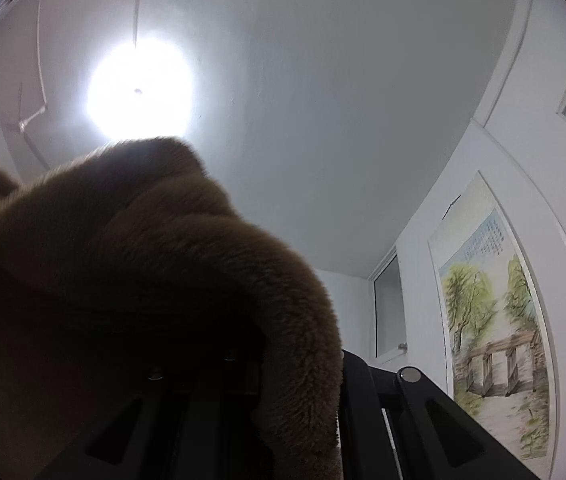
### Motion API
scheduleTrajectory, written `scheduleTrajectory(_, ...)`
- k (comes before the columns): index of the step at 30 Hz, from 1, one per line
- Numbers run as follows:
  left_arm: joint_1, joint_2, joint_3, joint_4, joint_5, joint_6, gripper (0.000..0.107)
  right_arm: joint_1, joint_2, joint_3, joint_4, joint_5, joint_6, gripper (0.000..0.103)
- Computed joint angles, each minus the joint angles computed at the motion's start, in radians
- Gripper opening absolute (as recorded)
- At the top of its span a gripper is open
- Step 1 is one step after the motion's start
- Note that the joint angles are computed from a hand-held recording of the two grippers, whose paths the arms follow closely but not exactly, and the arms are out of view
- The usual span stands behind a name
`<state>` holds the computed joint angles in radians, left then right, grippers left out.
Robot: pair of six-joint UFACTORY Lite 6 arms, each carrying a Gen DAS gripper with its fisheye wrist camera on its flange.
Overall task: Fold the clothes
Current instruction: 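Raise the blanket high with both grippers, stretching it between them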
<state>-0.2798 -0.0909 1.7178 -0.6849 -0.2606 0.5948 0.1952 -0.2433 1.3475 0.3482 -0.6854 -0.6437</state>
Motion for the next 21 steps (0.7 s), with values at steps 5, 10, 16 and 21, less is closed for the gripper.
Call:
scheduleTrajectory(5, 0.03, 0.043, 0.012, -0.054, 0.068, 0.035, 0.025, -0.068, -0.007, -0.089, -0.074, 0.042, 0.148, 0.009)
scheduleTrajectory(10, -0.015, -0.008, -0.04, 0.022, 0.01, 0.001, 0.023, -0.08, -0.094, -0.162, -0.075, -0.092, 0.141, 0.009)
scheduleTrajectory(16, -0.132, -0.109, -0.113, -0.06, -0.075, 0.174, 0.022, -0.104, -0.131, -0.127, -0.088, -0.083, 0.191, 0.009)
scheduleTrajectory(21, -0.185, -0.158, -0.122, -0.122, -0.17, 0.296, 0.022, -0.074, -0.106, -0.059, -0.075, -0.132, 0.123, 0.009)
